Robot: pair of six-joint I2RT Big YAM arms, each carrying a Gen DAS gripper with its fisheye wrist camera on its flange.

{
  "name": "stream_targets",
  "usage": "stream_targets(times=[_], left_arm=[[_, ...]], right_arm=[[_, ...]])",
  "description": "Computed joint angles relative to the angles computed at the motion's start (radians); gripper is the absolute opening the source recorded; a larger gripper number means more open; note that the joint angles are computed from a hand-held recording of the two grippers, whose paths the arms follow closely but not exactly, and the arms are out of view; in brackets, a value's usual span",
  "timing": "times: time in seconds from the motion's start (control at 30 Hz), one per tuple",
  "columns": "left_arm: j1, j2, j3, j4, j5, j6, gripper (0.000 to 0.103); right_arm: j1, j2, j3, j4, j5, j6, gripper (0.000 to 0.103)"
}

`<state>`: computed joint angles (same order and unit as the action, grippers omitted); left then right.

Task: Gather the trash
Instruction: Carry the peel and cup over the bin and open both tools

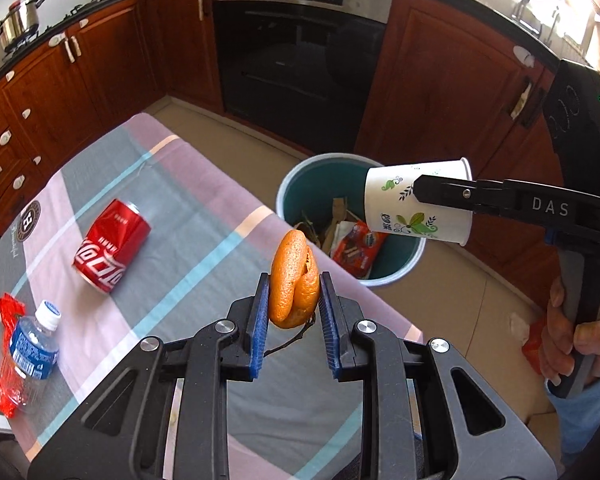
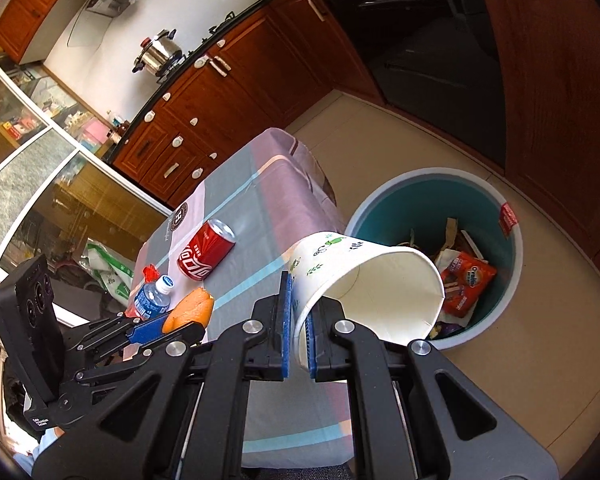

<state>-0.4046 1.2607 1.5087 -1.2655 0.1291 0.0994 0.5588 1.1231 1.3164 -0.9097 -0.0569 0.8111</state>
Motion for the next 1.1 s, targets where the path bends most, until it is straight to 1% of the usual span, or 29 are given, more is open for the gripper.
stream_targets(times=[0.2, 0.5, 0.83, 0.93, 0.97, 1.0, 1.03, 1.07, 1.1], left_arm=[[-0.066, 0.088, 0.068, 0.002, -0.015, -0.013, 0.025], [-0.122, 0.202, 0.127, -0.005, -0.029, -0.026, 0.025], [-0.142, 0.293, 0.165, -0.008, -0.021, -0.021, 0.025], [-0.142, 0.314, 0.178, -0.011, -0.023, -0.026, 0.027], [-0.142, 0.320, 0.183, -0.011, -0.023, -0.028, 0.028], [-0.139, 0.329, 0.191, -0.014, -0.022, -0.029, 0.028], [-0.138, 0.333, 0.194, -0.014, -0.022, -0.032, 0.029], [-0.136, 0.337, 0.197, -0.016, -0.022, -0.034, 0.031], [-0.135, 0.339, 0.198, -0.017, -0.019, -0.036, 0.034]], right_arm=[[-0.078, -0.025, -0.048, 0.018, -0.045, -0.005, 0.006], [-0.153, -0.011, -0.099, 0.054, -0.116, 0.002, 0.009], [-0.199, 0.013, -0.135, 0.065, -0.162, 0.003, 0.009], [-0.204, 0.018, -0.140, 0.066, -0.166, 0.015, 0.012], [-0.206, 0.020, -0.142, 0.068, -0.167, 0.016, 0.017], [-0.207, 0.021, -0.143, 0.070, -0.168, 0.019, 0.030], [-0.208, 0.022, -0.145, 0.074, -0.170, 0.021, 0.038], [-0.208, 0.023, -0.146, 0.077, -0.168, 0.022, 0.052], [-0.206, 0.023, -0.147, 0.079, -0.161, 0.022, 0.055]])
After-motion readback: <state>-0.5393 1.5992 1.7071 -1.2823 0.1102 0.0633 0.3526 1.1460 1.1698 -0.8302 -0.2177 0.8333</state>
